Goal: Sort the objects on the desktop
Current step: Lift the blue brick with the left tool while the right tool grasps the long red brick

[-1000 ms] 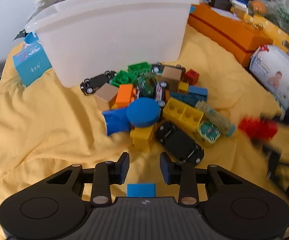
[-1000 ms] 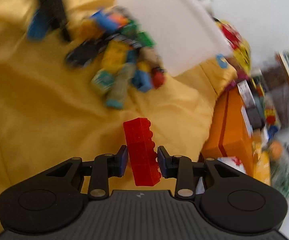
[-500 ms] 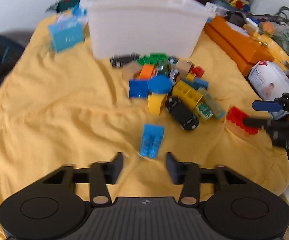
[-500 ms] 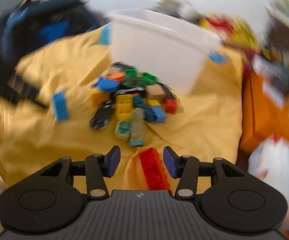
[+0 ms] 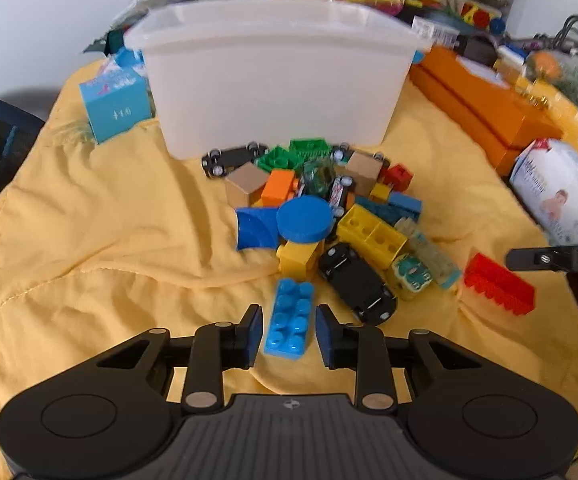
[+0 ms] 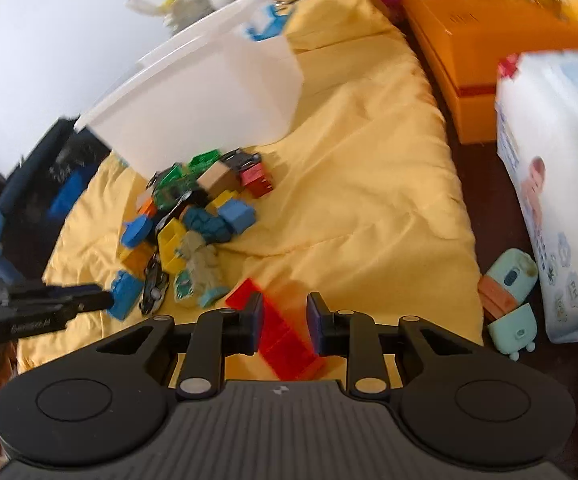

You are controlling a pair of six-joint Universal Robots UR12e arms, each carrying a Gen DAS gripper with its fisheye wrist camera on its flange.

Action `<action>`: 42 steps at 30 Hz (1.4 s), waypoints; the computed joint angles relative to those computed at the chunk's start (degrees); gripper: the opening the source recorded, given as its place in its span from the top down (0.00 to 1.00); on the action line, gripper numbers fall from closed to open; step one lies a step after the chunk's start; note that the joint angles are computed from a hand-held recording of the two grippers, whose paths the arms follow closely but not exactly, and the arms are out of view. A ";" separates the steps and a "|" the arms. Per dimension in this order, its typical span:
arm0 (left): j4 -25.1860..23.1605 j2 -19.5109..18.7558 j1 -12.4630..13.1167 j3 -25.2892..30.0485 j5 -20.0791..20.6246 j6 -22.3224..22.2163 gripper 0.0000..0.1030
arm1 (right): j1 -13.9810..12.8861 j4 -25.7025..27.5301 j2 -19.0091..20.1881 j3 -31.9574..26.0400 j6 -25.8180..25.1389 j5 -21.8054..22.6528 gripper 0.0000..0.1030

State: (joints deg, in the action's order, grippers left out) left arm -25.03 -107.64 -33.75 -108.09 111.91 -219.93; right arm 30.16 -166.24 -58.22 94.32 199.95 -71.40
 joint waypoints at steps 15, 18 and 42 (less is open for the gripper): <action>-0.60 0.94 -0.80 -1.12 -1.09 -3.18 0.65 | 1.08 7.55 0.09 -1.83 -13.05 9.40 0.68; -0.61 1.06 -0.92 -1.29 -1.09 -2.87 0.65 | 2.71 7.44 -0.20 -1.91 -17.09 5.13 0.66; 6.51 0.32 4.08 -3.90 -12.78 19.01 0.56 | 11.36 10.70 2.50 -7.40 -17.64 -21.54 0.63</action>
